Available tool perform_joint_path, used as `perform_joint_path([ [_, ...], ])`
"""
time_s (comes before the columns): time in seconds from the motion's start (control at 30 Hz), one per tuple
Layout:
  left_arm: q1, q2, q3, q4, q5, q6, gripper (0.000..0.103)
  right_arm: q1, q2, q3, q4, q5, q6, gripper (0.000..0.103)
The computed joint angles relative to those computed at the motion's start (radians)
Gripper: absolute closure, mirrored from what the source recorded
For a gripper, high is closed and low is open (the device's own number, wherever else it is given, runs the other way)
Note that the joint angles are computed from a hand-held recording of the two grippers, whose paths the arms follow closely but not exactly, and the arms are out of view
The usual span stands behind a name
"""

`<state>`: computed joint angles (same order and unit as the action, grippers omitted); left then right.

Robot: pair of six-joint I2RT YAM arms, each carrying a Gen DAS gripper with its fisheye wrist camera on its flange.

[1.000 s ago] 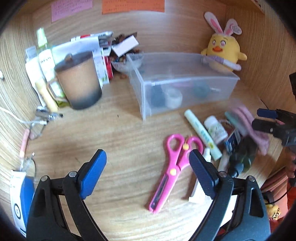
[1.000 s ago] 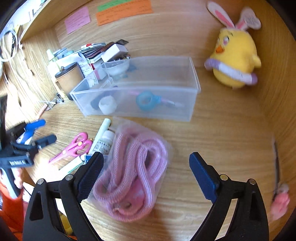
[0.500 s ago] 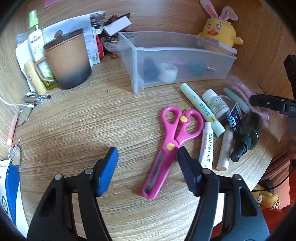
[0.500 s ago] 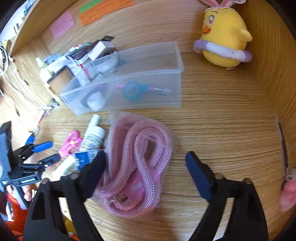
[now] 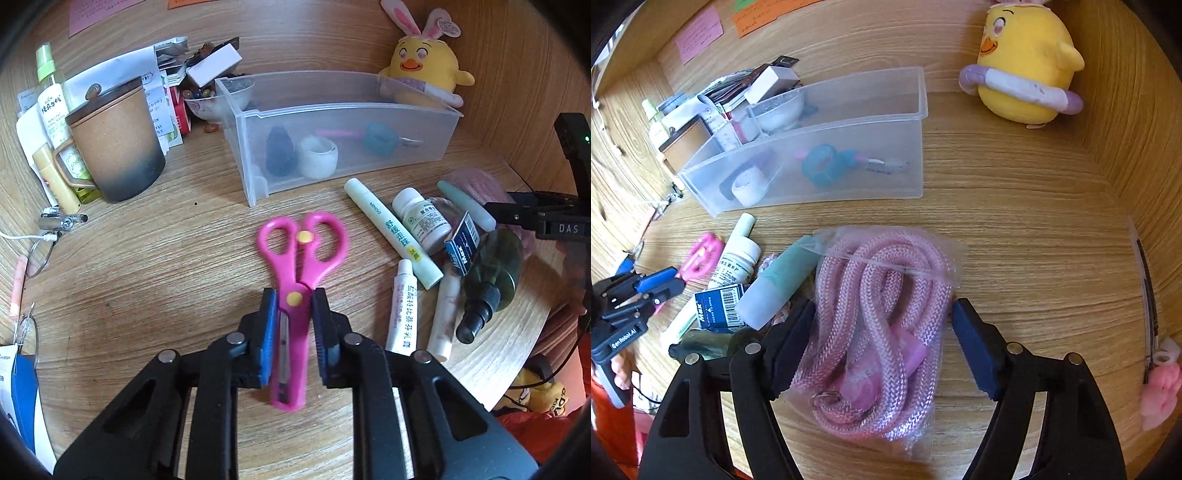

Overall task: Organize objects
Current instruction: 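Grasp the pink scissors with the left tool while the right tool grasps the bagged pink rope, then place the pink scissors and bagged pink rope into the clear box and release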

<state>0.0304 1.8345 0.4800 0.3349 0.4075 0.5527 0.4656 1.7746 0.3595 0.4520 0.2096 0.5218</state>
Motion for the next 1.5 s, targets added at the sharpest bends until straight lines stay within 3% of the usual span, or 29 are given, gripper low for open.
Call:
perform_joint_path([
  [0.1,-0.003,0.005,-0.001,0.013,-0.004,-0.023,0.085,0.020,0.021,0.003,0.019,0.039,-0.007,0.032],
  [0.13,-0.005,0.005,-0.006,0.023,-0.010,-0.031,0.085,0.032,0.025,0.001,0.026,0.057,-0.005,0.037],
  [0.27,0.012,-0.008,-0.022,0.042,-0.003,-0.060,0.085,0.036,0.015,-0.023,0.053,0.063,0.001,0.045],
  [0.47,0.050,-0.088,-0.035,0.029,0.025,-0.103,0.085,0.045,-0.036,-0.073,0.072,0.094,0.027,0.049],
  [0.77,0.106,-0.211,-0.038,-0.007,0.082,-0.147,0.085,0.059,-0.247,-0.130,-0.001,0.148,0.036,0.050],
  [1.13,0.095,-0.354,-0.004,-0.049,0.135,-0.221,0.086,0.079,-0.417,-0.076,-0.102,0.203,-0.030,0.050],
  [1.5,0.004,-0.341,0.125,-0.058,0.112,-0.323,0.086,0.035,-0.365,0.080,-0.080,0.184,-0.151,0.050],
])
